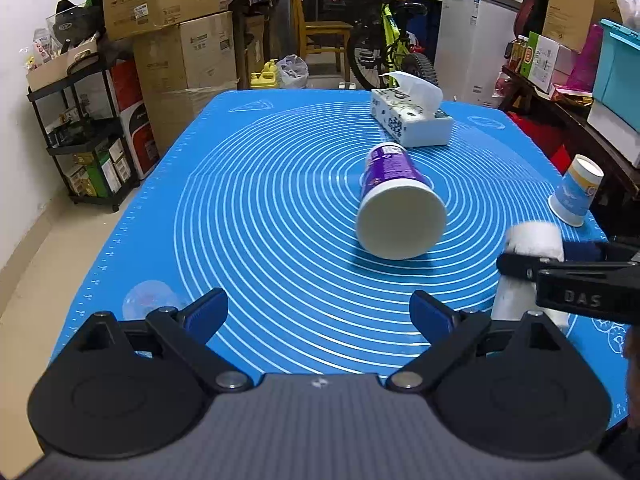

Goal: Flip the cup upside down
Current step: 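Rotate the white cup with the right gripper so its opening faces up, lower it, then open the right gripper to leave the cup standing on the mat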

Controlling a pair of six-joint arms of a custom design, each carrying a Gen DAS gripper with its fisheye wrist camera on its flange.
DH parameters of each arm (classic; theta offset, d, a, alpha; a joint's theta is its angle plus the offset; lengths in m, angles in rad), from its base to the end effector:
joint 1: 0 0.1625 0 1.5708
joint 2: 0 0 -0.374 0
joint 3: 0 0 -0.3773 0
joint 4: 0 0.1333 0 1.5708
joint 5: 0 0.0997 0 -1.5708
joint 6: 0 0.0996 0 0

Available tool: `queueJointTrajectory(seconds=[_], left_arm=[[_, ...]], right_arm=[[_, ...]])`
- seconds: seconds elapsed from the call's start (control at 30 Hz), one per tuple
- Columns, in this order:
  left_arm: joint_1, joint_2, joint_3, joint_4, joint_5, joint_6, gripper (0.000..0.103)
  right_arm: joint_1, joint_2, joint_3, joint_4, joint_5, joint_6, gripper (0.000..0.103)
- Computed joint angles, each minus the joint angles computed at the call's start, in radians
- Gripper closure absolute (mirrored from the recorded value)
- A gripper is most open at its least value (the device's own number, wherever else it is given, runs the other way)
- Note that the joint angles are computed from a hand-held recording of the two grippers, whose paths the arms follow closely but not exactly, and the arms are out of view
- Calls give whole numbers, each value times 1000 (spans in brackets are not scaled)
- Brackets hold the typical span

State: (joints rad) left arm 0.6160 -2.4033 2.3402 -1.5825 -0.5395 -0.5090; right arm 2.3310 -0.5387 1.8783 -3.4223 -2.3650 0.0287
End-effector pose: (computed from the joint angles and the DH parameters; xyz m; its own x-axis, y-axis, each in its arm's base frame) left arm -0.0394 -0.2959 0.3944 -0.7015 0.0530 -0.7107 0.5406 0.6894 -0.4822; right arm 0.4094 -0.3402 -0.0249 -0.7656 -0.2115 0.6076 -0.5790 0.6381 -0.5075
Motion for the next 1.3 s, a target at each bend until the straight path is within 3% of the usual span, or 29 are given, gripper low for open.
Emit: queueJointTrajectory(seconds=[0.07, 0.17, 0.33, 0.43, 0.63, 0.87, 1.0, 1.2, 1.3], left_arm=[[-12, -4, 2, 16, -2, -18, 7], [-28, -20, 11, 37, -12, -39, 7], [-42, -40, 18, 69, -60, -66, 7], [-54, -53, 19, 97, -81, -88, 7], [-102, -80, 8, 205, -73, -183, 7], [-197, -154, -2, 447, -55, -370, 7], [-258, -193, -9, 554, -79, -465, 7], [-398, -252, 0, 727, -146, -599, 7], [-503, -281, 4, 840, -176, -702, 7]], right_arm=[[-1, 21, 5, -89, -19, -70, 35], [-2, 32, 23, -152, -40, -92, 35], [24, 102, 25, -345, -65, -290, 35], [36, 101, 50, -371, -45, -330, 34], [47, 77, 78, -327, -40, -283, 34], [71, 52, 108, -320, -54, -248, 28], [96, 12, 151, -286, -64, -191, 25], [144, -85, 256, -226, -86, -63, 20], [172, -122, 303, -201, -115, -8, 18]])
